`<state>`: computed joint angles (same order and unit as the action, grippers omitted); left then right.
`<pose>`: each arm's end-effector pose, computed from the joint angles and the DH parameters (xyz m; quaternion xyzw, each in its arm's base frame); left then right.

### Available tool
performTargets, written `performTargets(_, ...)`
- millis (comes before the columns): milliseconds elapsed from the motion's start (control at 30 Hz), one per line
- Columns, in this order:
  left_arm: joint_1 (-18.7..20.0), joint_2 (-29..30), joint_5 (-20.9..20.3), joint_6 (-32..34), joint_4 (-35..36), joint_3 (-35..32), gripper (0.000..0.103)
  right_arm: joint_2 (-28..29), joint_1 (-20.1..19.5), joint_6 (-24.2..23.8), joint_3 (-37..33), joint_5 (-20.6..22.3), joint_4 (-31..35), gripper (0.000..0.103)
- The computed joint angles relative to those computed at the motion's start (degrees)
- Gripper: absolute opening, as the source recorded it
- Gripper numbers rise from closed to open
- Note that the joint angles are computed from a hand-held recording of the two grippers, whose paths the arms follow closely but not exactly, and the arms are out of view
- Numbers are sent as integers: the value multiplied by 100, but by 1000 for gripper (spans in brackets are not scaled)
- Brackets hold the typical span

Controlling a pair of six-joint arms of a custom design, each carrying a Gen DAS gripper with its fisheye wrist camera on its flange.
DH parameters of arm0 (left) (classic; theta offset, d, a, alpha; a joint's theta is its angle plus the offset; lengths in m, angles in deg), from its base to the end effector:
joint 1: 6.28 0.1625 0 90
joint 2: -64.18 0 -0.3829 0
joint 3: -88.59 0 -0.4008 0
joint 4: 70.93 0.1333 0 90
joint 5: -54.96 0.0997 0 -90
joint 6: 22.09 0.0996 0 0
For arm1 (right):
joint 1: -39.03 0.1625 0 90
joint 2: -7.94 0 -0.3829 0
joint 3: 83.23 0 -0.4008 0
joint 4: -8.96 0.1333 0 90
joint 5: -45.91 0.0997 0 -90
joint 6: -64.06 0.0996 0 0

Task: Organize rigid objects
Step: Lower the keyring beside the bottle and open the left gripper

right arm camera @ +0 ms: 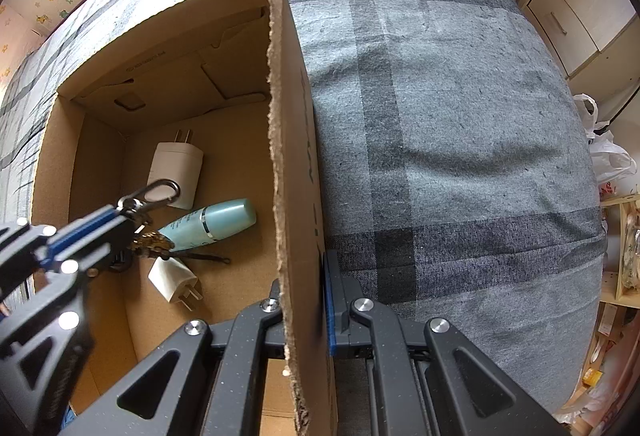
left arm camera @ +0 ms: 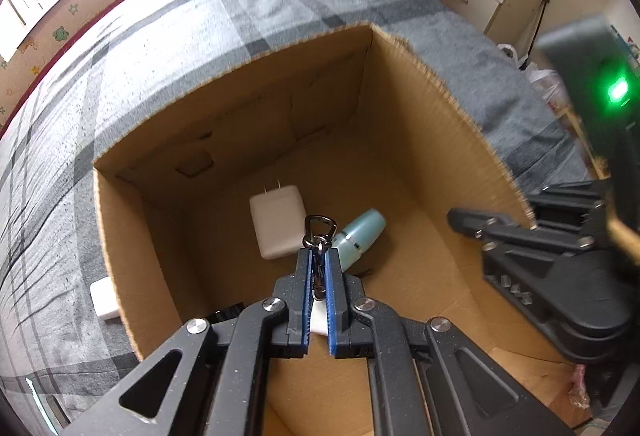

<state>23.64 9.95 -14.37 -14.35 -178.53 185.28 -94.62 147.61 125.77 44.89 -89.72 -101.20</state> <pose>-0.4107 -0.4307 0.0761 0.5680 0.7758 0.1128 0.2506 0.1771 -0.3319 0.2846 -0.3214 -0.8630 0.2165 0.3241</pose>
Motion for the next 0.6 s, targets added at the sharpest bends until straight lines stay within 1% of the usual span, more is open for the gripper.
performTargets(233, 36, 55, 160, 55, -5, 192, 6, -3, 4, 4, 0, -3, 10, 6)
performTargets(500, 53, 163, 205, 96, -27, 149, 6, 0, 10, 11, -6, 1, 16, 6)
performTargets(600, 37, 98, 202, 106, -37, 217, 6, 6, 12, 19, -12, 2, 18, 6)
